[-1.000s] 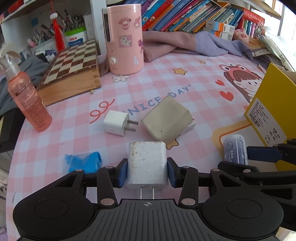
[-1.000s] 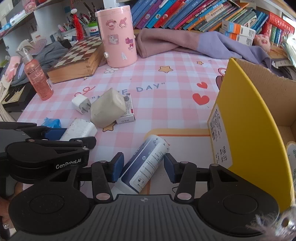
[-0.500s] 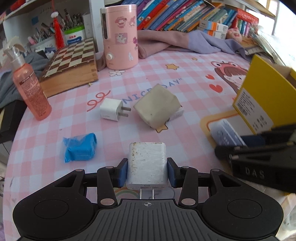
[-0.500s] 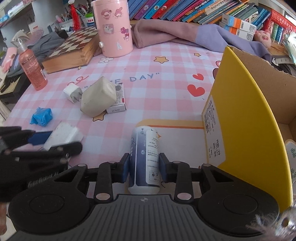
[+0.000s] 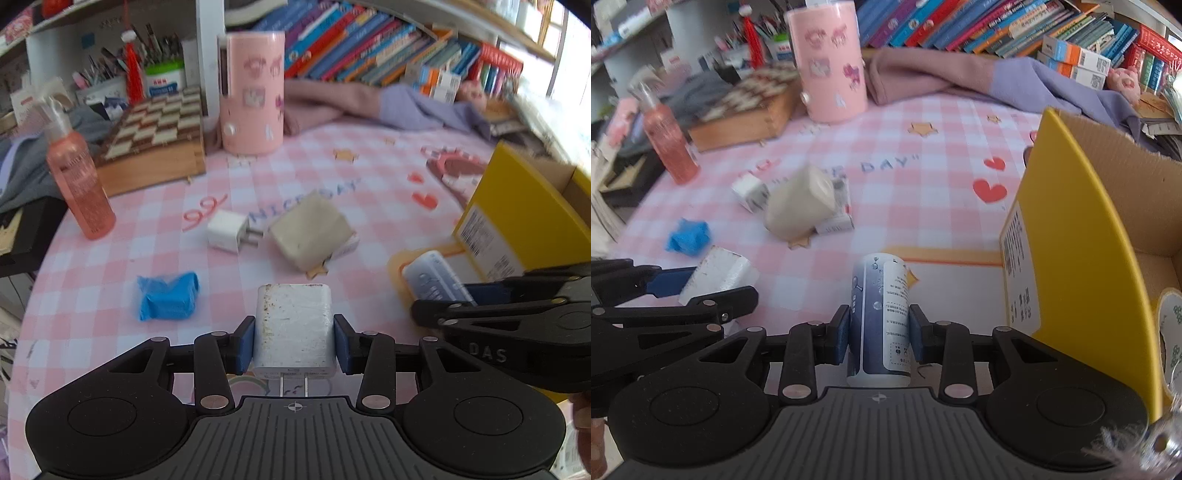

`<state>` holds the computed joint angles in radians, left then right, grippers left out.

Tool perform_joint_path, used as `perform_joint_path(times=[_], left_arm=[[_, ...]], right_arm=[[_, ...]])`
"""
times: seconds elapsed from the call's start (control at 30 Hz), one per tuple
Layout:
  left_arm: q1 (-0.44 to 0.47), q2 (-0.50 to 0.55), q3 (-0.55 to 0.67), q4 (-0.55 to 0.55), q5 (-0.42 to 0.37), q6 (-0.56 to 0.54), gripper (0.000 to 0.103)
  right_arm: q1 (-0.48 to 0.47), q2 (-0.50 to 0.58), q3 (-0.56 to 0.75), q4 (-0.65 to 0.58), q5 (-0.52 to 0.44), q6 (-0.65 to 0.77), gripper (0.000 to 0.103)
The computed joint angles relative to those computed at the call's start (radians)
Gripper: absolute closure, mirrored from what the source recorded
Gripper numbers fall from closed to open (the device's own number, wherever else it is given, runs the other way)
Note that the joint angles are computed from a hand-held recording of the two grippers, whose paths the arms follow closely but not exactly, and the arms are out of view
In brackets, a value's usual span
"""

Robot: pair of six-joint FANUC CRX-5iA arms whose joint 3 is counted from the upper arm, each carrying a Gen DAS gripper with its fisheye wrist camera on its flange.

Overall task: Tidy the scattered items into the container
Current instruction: 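Carry the charger and spray tube with both tools over the yellow box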

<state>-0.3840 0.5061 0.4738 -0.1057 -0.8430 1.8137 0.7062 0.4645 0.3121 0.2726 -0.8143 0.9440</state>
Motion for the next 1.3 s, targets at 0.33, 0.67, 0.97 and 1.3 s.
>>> perform_joint_path(times=[0.33,0.67,0.97,1.3], left_arm=[[-0.003,-0.141,-0.128,0.004,0.084,0.103,0.061],[-0.013,-0.261,-0.265,0.041,0.179,0.143,0.061],[-0.024,-0.342,-0.365,0.056,0.222,0.164,0.061],[-0.037,-0.424,-0.468,0.092,0.268,0.135,0.061]], right_arm=[[0.007,-0.109,-0.095,0.003,0.082,0.001,0.072],[0.047,-0.229,-0.236,0.084,0.145,-0.045,0.072],[0.085,-0.301,-0.334,0.171,0.171,-0.135,0.072],[0.136,-0.397,-0.471,0.319,0.175,-0.327,0.072]])
